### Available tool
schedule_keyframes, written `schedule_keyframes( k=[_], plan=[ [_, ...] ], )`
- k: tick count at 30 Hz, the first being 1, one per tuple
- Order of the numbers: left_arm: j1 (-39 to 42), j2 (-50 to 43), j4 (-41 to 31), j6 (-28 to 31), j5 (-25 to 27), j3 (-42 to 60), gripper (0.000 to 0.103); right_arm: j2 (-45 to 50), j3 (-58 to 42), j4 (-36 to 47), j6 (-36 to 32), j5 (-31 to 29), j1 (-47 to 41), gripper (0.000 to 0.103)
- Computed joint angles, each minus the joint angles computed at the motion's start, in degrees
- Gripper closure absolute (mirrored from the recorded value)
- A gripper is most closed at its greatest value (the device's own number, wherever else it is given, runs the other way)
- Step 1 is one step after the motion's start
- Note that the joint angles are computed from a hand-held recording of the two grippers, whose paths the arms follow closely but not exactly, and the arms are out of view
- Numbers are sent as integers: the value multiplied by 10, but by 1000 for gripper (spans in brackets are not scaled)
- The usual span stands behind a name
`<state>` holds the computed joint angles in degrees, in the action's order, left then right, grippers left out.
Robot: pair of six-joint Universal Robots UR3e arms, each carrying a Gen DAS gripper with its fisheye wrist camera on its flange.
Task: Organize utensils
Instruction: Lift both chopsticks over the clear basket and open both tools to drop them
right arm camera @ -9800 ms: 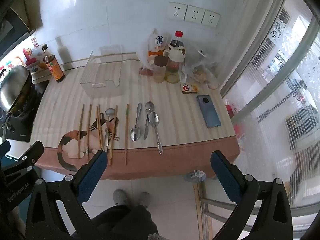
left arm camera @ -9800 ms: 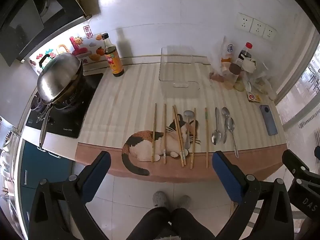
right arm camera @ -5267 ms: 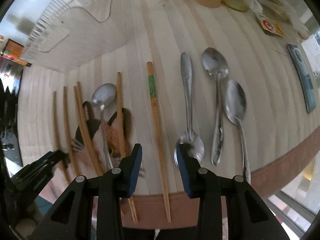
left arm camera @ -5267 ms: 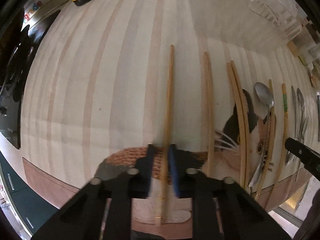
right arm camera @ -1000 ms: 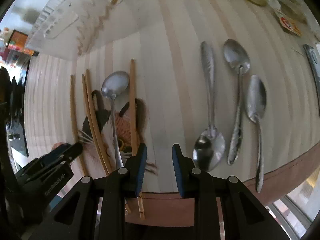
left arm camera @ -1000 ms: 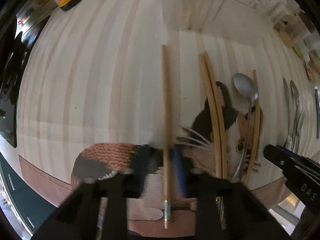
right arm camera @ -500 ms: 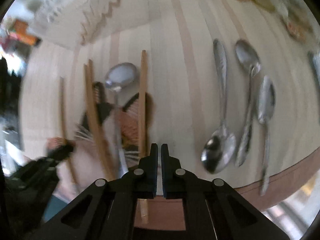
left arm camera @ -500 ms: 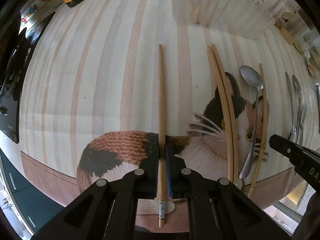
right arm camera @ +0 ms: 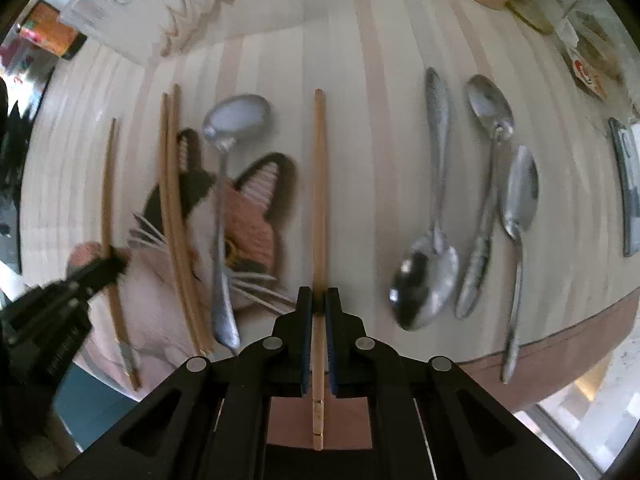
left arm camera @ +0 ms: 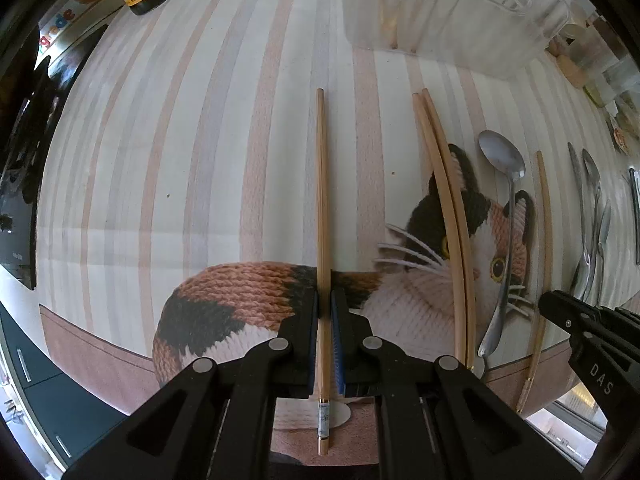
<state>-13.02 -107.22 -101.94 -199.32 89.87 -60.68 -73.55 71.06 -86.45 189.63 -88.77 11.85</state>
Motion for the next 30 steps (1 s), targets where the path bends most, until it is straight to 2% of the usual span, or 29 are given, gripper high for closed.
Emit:
schedule_keyframes(
  k=[4, 7, 14, 20, 24, 30],
  plan=[
    [0, -6, -2, 0, -1, 6, 98, -20, 25, 2, -12, -12, -5, 96],
    [1, -9, -3, 2, -3, 9, 98, -8, 12, 2, -25, -26, -8, 96],
    [-1, -15, -3, 2, -3, 16, 98, 34, -54, 26, 4, -24, 15, 96],
    [-3, -18, -2, 0, -1, 17, 98, 23, -30, 13, 4, -37, 23, 96],
    [-17, -18, -5, -7, 25, 28, 99, 3, -1, -6, 6, -30, 16, 96],
    [-23, -28, -49, -6, 50, 134, 99, -37, -4, 8, 2, -16, -11, 96]
  ],
)
